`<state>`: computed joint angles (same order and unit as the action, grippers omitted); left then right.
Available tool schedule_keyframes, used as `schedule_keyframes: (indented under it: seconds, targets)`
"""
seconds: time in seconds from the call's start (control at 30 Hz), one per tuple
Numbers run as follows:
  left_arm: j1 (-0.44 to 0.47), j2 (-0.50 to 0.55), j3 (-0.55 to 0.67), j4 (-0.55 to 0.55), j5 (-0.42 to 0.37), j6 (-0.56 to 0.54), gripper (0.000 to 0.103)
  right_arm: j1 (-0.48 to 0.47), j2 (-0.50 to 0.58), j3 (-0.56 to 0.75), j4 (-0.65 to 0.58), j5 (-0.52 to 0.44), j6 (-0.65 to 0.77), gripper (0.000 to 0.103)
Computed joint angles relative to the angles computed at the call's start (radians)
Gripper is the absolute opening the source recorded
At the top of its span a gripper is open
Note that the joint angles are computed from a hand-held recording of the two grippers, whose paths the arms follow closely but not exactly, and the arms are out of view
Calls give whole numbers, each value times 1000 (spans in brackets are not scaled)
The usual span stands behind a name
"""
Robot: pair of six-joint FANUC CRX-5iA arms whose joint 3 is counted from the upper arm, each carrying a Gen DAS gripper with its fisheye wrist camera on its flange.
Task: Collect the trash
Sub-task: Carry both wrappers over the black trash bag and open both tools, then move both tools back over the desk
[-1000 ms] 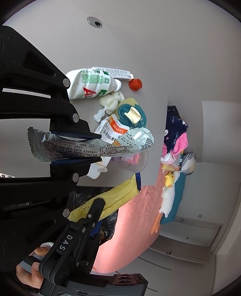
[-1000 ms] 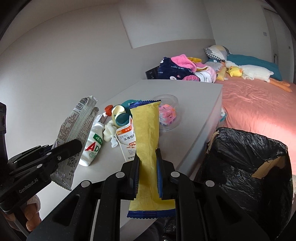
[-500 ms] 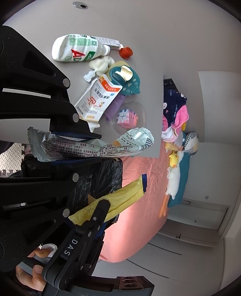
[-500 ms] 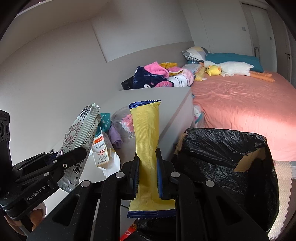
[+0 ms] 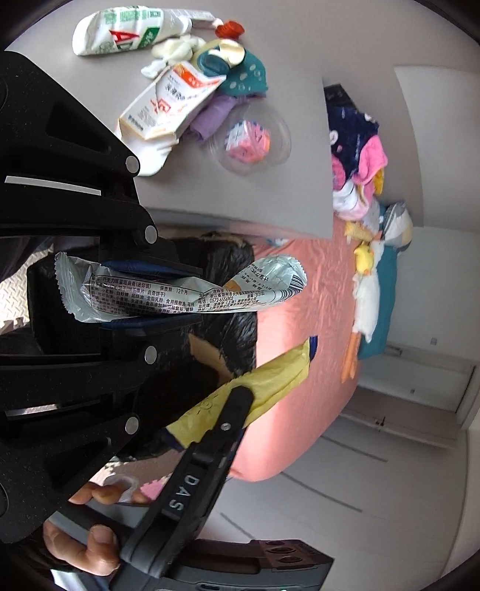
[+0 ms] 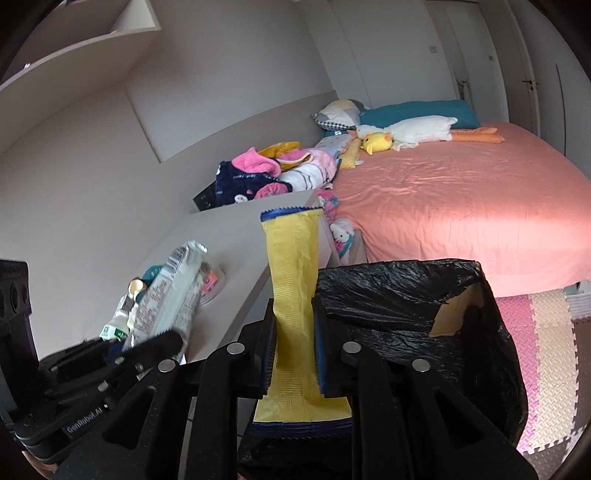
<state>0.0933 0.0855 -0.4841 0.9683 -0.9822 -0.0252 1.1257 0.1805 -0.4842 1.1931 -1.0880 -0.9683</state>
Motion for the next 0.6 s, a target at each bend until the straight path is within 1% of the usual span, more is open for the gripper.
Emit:
schedule_keyframes:
  seconds: [0.03,0.07,0.1,0.2,0.23,0.37,0.6]
  targets:
    - [-2,17,22,-32,-31,16,71,8,0,1,-12,-38,-21,79]
    - [-6,25,23,-30,-39,11,96,14,-3,-5,-14,-67,-39,88]
    - [-7,26,11,-13,-43,-16,96,17,-8,-9,-24,-77,-42,88]
    - [-15,23,1,-18,-25,-28,96,17,-18,-23,-33,-88,-60,88]
    - [-13,29,6,-23,-33,-21,96,16,-19,-26,-35,-86,-65,88]
    - [4,46,26,-39,-69,1,96,8,-14,-29,-30,-70,-76,88]
    - [40,51,31,-29,-59,3,96,-12,28,16,-19,-22,-26,88]
